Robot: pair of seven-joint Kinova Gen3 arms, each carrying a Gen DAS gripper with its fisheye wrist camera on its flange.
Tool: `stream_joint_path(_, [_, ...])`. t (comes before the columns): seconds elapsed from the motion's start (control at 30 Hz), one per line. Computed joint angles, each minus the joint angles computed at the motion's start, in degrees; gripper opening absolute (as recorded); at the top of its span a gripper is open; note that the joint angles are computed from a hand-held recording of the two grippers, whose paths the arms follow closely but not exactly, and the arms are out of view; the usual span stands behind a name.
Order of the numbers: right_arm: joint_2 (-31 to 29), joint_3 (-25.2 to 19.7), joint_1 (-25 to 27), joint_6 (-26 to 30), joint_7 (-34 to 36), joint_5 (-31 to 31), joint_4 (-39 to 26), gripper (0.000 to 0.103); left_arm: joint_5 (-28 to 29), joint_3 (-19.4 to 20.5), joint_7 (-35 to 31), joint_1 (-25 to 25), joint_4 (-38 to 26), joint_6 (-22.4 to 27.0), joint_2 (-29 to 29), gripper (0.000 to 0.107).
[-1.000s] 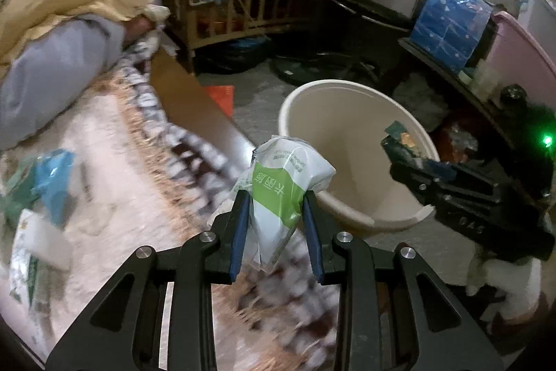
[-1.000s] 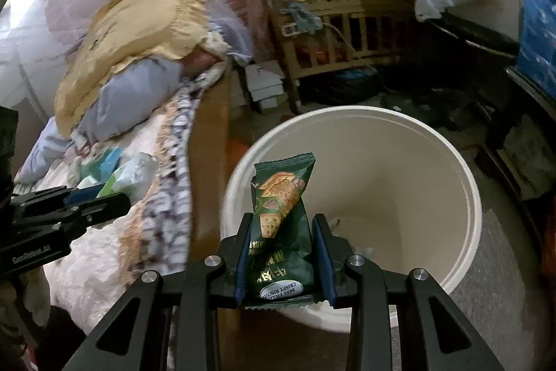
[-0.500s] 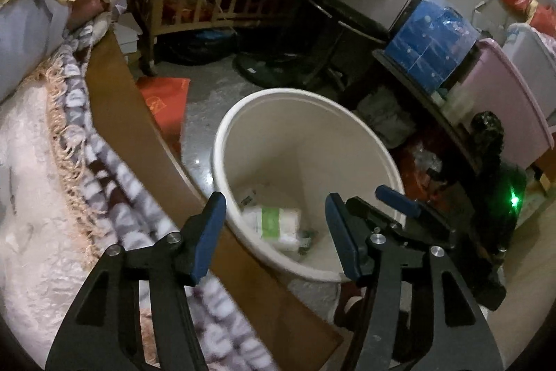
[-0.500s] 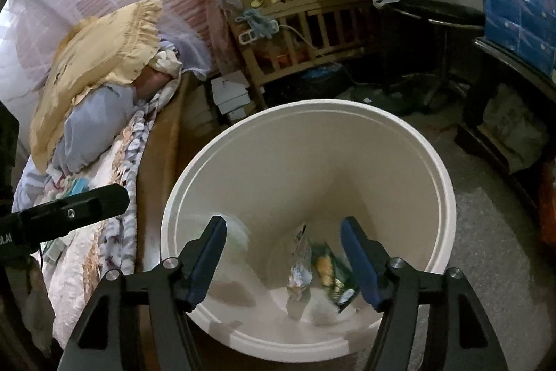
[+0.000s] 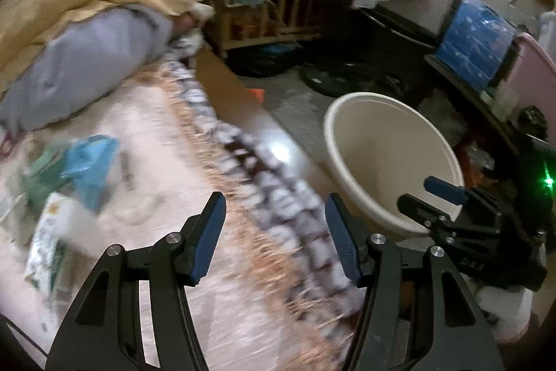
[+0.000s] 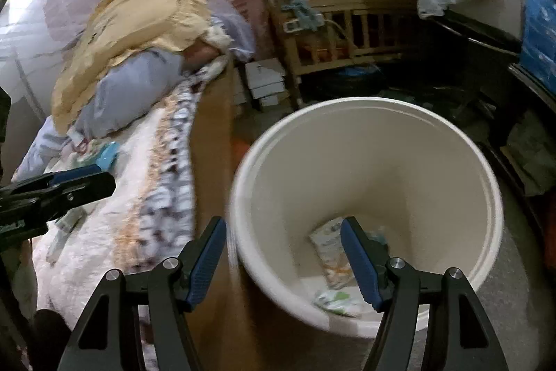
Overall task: Collect trash
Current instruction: 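Move both open tools back over the trash on the bed, then grasp white foam block with right tool while left tool grasps milk carton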
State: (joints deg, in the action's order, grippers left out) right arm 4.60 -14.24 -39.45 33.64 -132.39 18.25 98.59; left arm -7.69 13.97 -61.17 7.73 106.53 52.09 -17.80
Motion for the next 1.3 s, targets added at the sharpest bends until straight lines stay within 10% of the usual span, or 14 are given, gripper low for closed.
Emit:
stream_joint_path(0.47, [5.0, -2.0, -9.6, 4.69, -0.8, 1.54, -8.96, 0.071, -0.58, -3.36, -3.2, -4.96, 5.44, 5.33, -12.08, 0.058])
stream_joint_path(1.3, [22.37, 0.26, -20.95, 10.79, 14.84, -6.89, -33.33, 0.074, 3.54, -26.66, -21.68, -14.96, 11.83, 13.52, -26.0, 0.058])
